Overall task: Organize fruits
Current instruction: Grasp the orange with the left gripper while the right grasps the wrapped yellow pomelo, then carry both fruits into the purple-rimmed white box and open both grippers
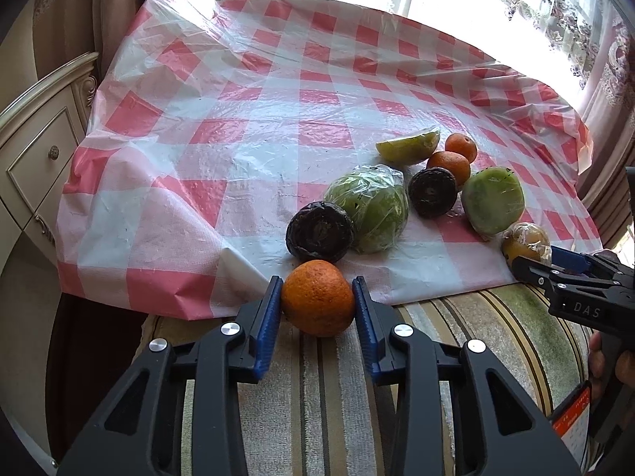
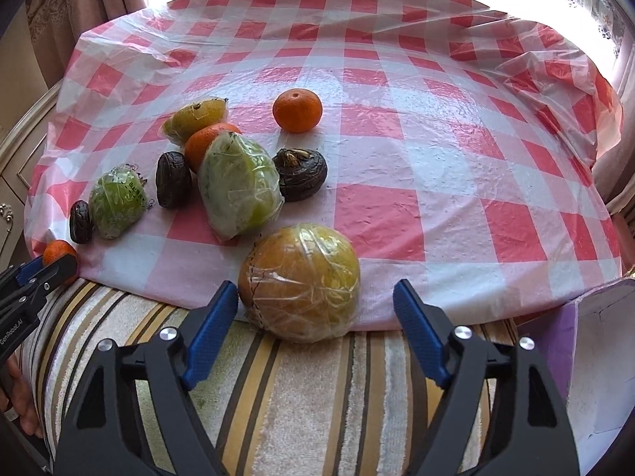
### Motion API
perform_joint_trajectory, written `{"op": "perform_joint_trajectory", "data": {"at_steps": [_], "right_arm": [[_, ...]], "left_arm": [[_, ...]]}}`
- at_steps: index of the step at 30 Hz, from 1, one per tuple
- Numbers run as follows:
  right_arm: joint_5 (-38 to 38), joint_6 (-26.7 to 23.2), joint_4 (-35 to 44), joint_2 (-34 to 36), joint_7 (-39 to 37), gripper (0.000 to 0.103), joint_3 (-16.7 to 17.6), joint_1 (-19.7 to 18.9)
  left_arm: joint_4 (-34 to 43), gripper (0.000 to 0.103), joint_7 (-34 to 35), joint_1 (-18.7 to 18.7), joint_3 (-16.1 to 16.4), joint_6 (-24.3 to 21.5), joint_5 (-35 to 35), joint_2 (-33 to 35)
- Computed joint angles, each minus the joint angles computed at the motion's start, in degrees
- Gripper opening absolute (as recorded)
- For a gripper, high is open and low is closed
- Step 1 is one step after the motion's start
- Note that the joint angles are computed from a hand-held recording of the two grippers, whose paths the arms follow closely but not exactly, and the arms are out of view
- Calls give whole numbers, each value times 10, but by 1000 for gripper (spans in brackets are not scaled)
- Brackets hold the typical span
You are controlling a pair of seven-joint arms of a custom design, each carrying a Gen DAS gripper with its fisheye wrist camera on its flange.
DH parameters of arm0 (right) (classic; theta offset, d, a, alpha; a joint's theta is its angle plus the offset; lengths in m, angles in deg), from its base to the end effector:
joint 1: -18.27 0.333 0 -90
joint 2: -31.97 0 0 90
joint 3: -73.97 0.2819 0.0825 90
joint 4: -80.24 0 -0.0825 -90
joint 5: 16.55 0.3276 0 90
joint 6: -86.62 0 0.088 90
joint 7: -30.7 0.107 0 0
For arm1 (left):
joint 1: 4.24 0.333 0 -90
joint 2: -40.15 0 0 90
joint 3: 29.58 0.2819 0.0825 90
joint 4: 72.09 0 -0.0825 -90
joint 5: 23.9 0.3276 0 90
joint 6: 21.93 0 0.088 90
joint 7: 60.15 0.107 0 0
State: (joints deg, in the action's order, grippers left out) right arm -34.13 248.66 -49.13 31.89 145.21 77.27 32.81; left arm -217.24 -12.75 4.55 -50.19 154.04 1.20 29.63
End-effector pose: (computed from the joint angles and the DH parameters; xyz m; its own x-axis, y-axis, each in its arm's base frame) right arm 0.4887 0.1734 0.4272 0.1469 -0.9891 0.0026 -0.8207 -0.1233 -0.5579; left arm 0.4362 -0.1292 0.4186 0.0492 -0.9921 0.1151 -0.7506 -0.1128 -0.6511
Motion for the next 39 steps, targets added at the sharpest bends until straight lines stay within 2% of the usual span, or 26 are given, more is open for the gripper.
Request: {"op": "perform_joint_trajectory", "data": {"at_steps": [1,3,5,8,17,21,25,27,31,35,39], "right_arm": [[17,5,-2,0,-18,68,1,1],[38,12,-6,-1,-45,62,2,3],[20,13,-8,-2,-32,62,3,4],[70,25,-18,-8,-71,62,2,5],[130,71,-68,-55,-113,61,-12,7],[146,81,-93,-86,-119,61,-25,4],[157,82,-119,-119,-125,61,-42,0],[164,83,-136,-142,-129,61,-55,-2],[136,76,-169,-188,-106,61,-60,-42],[106,64,-196,-225,-87,61,-69,-87],[70,49,-213,-244,-61,61,-73,-143]], "left_arm": [[0,34,-7,7,-7,0,11,-3],[0,34,-9,9,-10,1,17,-7],[-2,34,-12,12,-14,2,22,-11],[-4,33,-6,13,-17,5,20,-17],[-1,33,23,23,-46,8,16,-44],[17,33,69,-1,-41,3,-3,-47],[55,33,144,-51,-22,-6,-32,-29],[84,33,205,-97,2,-17,-64,-8],[161,33,359,-190,40,-55,-155,47],[255,33,506,-247,41,-112,-239,109],[367,33,583,-284,32,-184,-268,189]]}}
